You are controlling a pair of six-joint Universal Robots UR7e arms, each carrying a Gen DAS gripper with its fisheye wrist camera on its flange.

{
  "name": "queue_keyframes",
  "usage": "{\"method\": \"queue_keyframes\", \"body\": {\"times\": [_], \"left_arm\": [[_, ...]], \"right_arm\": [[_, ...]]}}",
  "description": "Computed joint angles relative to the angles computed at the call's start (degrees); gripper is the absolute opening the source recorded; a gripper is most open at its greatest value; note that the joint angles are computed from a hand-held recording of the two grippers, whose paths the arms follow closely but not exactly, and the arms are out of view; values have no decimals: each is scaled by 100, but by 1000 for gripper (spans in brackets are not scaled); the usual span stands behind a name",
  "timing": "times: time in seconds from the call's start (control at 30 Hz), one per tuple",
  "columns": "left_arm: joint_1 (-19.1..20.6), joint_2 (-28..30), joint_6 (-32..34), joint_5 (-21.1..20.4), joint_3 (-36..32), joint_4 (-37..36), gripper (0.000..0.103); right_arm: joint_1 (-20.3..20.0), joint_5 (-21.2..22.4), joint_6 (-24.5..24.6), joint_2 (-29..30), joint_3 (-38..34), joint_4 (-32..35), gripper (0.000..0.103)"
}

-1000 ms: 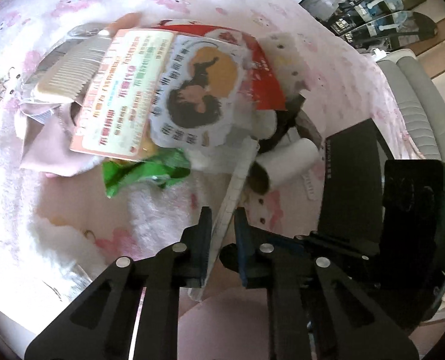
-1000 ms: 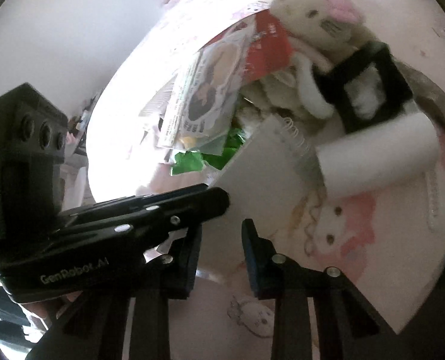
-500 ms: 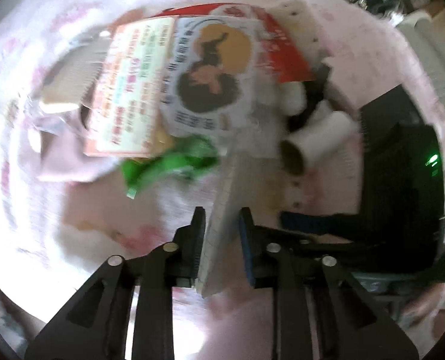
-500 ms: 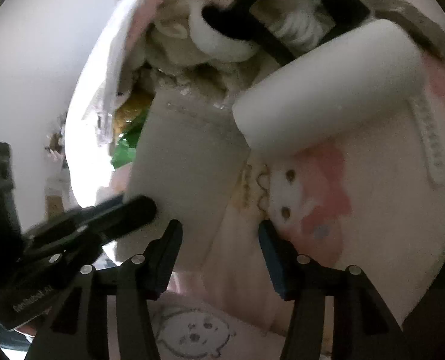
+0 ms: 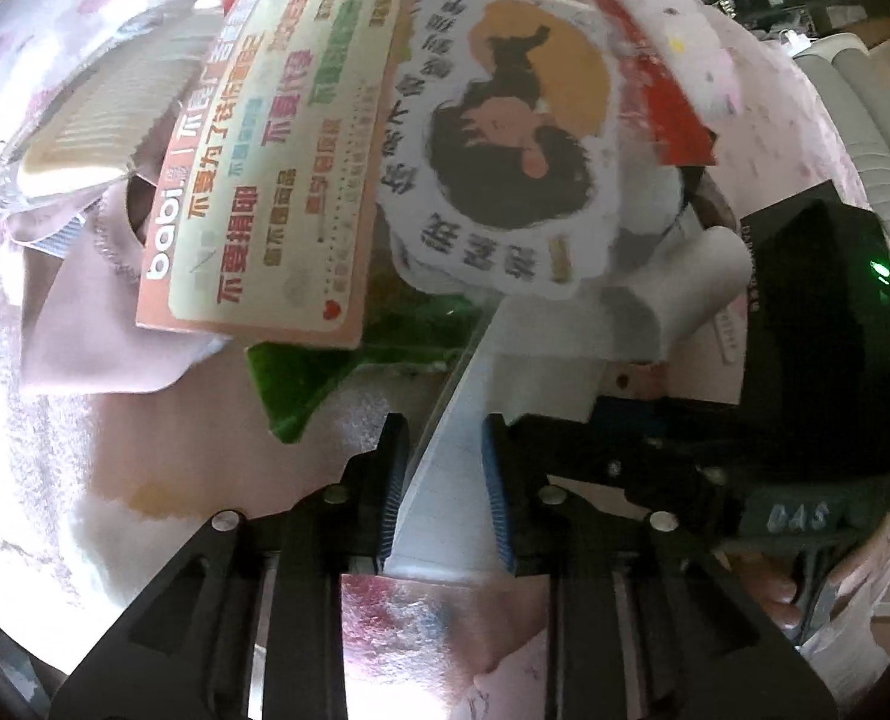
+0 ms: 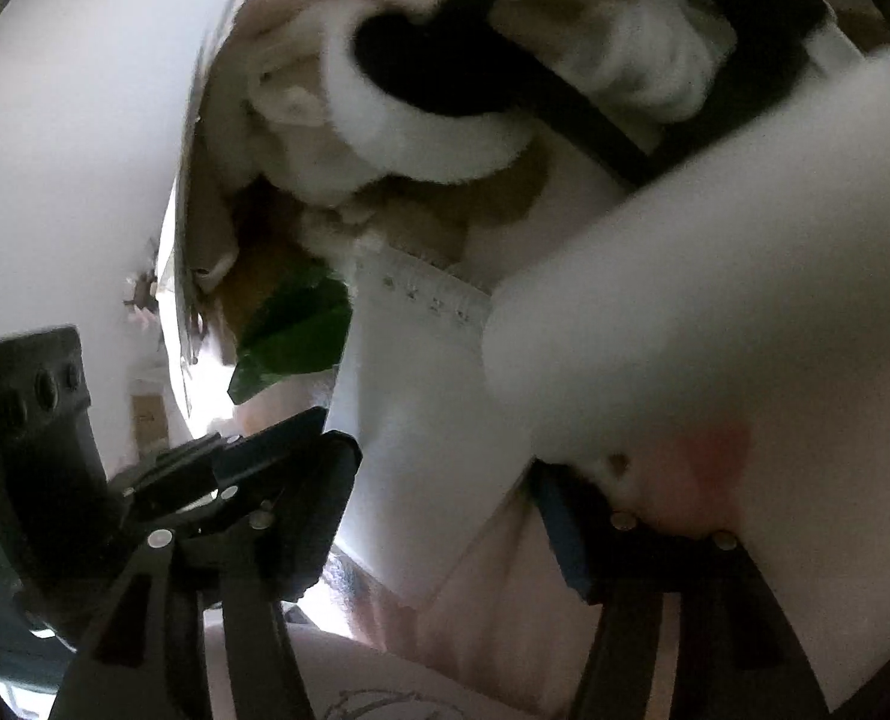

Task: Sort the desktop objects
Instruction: 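Grasp the white spiral notepad from the pile with the left gripper, then lift the notepad and carry it over the black box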

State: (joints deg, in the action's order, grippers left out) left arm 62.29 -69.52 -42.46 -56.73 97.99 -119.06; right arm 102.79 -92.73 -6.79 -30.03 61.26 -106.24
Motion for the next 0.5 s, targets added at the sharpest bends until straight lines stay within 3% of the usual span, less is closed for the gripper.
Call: {"method": "queue_keyframes", "body": {"times": [0.1,0.27,0.5], "left_arm": [[139,29,40,-234,-79,-5,40],[76,51,68,-337,-147,-5,33],[-221,-3,128,-449,-153,-292,27]], "right_arm": [[16,-72,9,-53,91,-157,48],[34,-87,-17,-174,237,-370,42],[221,-362,-54,-814,1059,-1330,36]]}}
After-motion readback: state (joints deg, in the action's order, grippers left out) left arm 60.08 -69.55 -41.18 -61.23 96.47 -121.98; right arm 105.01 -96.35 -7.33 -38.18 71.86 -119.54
